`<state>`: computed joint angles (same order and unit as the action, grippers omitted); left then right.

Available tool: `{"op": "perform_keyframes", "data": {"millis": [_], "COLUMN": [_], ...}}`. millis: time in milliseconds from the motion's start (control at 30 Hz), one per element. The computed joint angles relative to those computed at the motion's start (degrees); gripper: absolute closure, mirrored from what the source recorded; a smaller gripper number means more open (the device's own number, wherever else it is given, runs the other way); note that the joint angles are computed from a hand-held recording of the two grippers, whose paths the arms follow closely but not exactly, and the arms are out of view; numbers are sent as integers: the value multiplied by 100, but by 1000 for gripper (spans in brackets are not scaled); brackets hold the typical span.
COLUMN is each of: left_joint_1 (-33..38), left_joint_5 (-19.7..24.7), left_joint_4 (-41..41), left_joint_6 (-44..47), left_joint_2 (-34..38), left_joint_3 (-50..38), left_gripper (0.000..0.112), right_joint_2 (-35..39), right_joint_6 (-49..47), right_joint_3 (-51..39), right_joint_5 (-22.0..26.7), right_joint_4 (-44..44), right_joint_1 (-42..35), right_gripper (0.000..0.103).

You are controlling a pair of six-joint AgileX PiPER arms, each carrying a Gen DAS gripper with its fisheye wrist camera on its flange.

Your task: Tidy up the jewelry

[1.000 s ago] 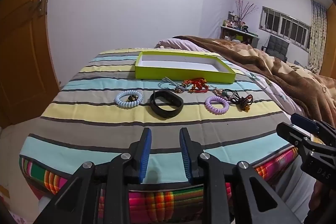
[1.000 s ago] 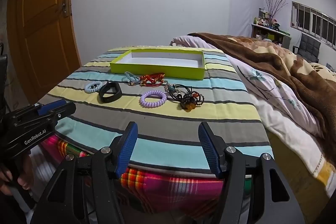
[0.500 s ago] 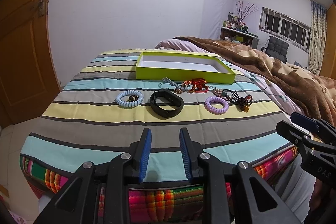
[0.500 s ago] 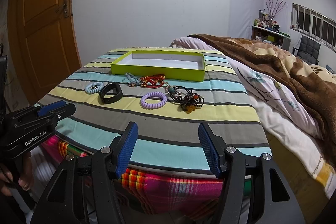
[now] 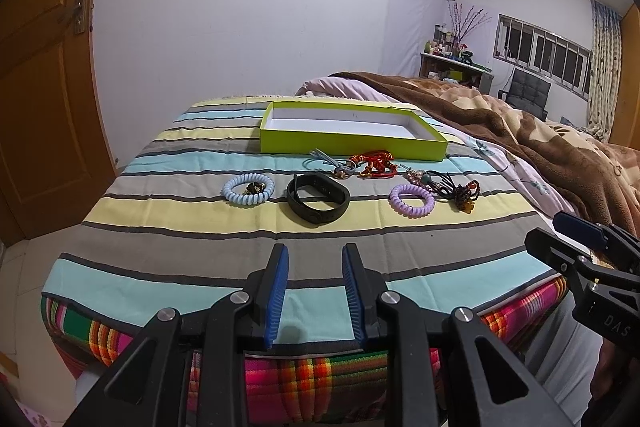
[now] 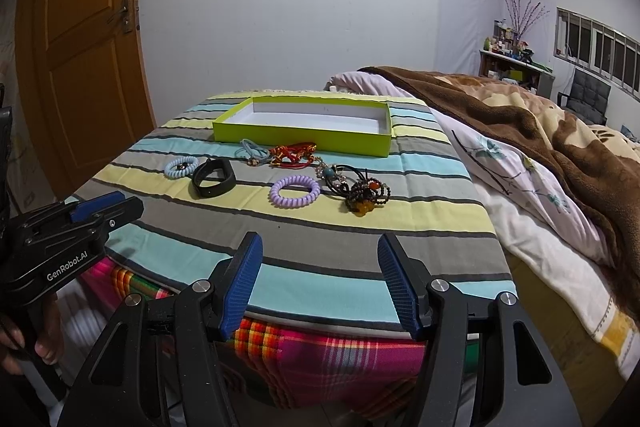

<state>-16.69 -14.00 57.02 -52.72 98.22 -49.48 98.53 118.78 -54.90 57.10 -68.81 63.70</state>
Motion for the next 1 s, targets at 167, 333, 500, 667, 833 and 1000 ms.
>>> {"op": "perform_keyframes", "data": {"millis": [167,333,500,667,833,1000], "left_joint_1": [2,28,23,18,25,23], "left_joint_5": [-10,-41,-43,-25,-2,10], "left_joint_4": [-19,-7,-37,-17,65,-6], "left_joint_6": [1,-1,22,-4,-123,-36], "left_joint_2": [-14,-57,-64,-74,-128,-145], "left_joint_3": [12,50,62,67,96,114], "left_gripper": [85,85,85,85,85,85], "right_joint_2": [-12,-17,-18,-53,-51,-61], "right_joint_6": [18,20,15,-18,-18,-38], "right_joint_3": [12,18,14,1,0,-5], "right_joint_5": [26,38,40,113,115,126], "right_joint_4": [1,-4,-4,17,16,31], "right_joint_1": [35,43,43,96,96,108], "right_gripper": [43,43,43,43,43,43]}}
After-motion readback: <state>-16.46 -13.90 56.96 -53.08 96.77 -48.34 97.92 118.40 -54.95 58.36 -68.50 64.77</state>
